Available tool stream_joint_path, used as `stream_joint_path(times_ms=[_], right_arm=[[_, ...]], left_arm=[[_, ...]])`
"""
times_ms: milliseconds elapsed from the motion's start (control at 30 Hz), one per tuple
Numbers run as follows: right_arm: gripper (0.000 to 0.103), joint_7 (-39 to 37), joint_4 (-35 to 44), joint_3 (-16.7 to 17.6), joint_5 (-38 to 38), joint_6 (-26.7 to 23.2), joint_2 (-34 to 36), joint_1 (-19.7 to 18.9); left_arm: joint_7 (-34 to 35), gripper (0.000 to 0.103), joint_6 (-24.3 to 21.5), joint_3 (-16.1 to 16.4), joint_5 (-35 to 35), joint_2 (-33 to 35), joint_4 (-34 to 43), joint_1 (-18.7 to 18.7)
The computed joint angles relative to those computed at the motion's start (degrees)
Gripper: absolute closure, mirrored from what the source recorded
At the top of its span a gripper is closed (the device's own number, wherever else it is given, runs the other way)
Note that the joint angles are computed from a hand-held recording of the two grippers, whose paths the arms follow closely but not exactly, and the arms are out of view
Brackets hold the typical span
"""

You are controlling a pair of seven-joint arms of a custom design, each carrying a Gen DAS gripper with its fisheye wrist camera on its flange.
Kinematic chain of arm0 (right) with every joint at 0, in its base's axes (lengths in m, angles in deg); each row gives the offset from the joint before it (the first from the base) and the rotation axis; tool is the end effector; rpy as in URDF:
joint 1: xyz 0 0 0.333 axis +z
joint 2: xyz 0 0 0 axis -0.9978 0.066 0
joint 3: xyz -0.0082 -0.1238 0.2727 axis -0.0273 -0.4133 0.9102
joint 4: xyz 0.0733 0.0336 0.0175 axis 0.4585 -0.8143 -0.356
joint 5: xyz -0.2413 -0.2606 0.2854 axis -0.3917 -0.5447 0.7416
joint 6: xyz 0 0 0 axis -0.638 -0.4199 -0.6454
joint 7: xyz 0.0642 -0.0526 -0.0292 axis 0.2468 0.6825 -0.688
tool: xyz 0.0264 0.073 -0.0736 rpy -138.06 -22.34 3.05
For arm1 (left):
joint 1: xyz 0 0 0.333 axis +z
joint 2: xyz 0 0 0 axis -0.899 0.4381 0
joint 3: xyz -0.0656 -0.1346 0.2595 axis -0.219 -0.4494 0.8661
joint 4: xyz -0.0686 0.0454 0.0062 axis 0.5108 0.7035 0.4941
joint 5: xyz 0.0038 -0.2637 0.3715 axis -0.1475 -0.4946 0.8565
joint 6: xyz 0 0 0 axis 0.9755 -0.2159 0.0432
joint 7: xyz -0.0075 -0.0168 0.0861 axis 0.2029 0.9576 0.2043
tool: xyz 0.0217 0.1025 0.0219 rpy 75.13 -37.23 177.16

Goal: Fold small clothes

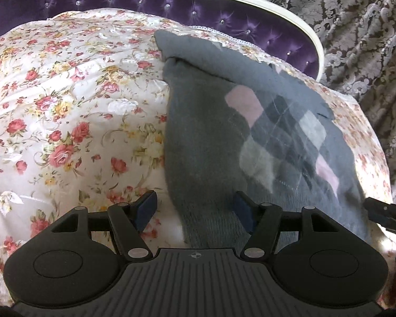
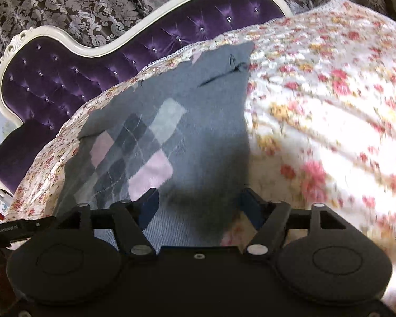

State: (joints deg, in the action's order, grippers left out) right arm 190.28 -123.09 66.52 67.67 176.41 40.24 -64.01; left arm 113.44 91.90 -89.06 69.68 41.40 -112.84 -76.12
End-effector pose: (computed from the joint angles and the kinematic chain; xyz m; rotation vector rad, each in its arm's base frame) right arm 0.6464 0.3621 0.4885 -1.4914 1.7178 -0.2260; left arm 0.6676 -0.2370 0.4464 -1.9957 1.8059 -0.9989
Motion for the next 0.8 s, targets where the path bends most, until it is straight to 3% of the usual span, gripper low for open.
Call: stream_joint_path(times_ms=[100,267,500,600,667,700,733,800], right_arm=[[0.030,-0.6,-2.0,1.3,3.0,1.6,-1.0,-0.8],[0.030,-2.1,-3.7,2.5,6.1,3.6,-1.7,-1.4],[0.030,-3.5,-4.7,3.2,8.4,4.7,-2.0,-1.5],[0.044,-4.6,-4.2,3.5,8.8,4.0,-1.9,-1.6],[0.052,-4.5,-3.8,3.1,8.4,3.1,-1.7,-1.1],[0.059,-4.6,-3.7,3.1,8.3,2.8,-1.6,-1.1],[0.073,-4.6,-3.5,2.9,8.2,2.6,-1.5,-0.9],[0.088,-5.0,-3.2,3.2,8.6,2.3,-1.1,-1.0]], left_arm=[[-0.6,0.041,0.1,0.1,0.6,0.0,-0.1,-0.3],[3.8,0.041,1.0,-2.1,-5.5,-0.2,-0.6,0.9],[3.3,0.042,1.9,-1.9,-7.6,0.0,-0.9,0.5],[4.2,0.044,3.5,-2.4,-10.4,-0.4,-1.9,1.1],[2.2,0.056,4.4,-1.4,-9.4,-0.8,-2.7,0.4],[-0.1,0.073,4.8,-0.3,-7.3,-0.9,-2.9,-0.5],[-1.5,0.089,4.9,0.2,-5.9,-0.8,-3.0,-0.8],[-1.6,0.099,4.5,0.1,-5.8,-0.6,-2.6,-0.2]])
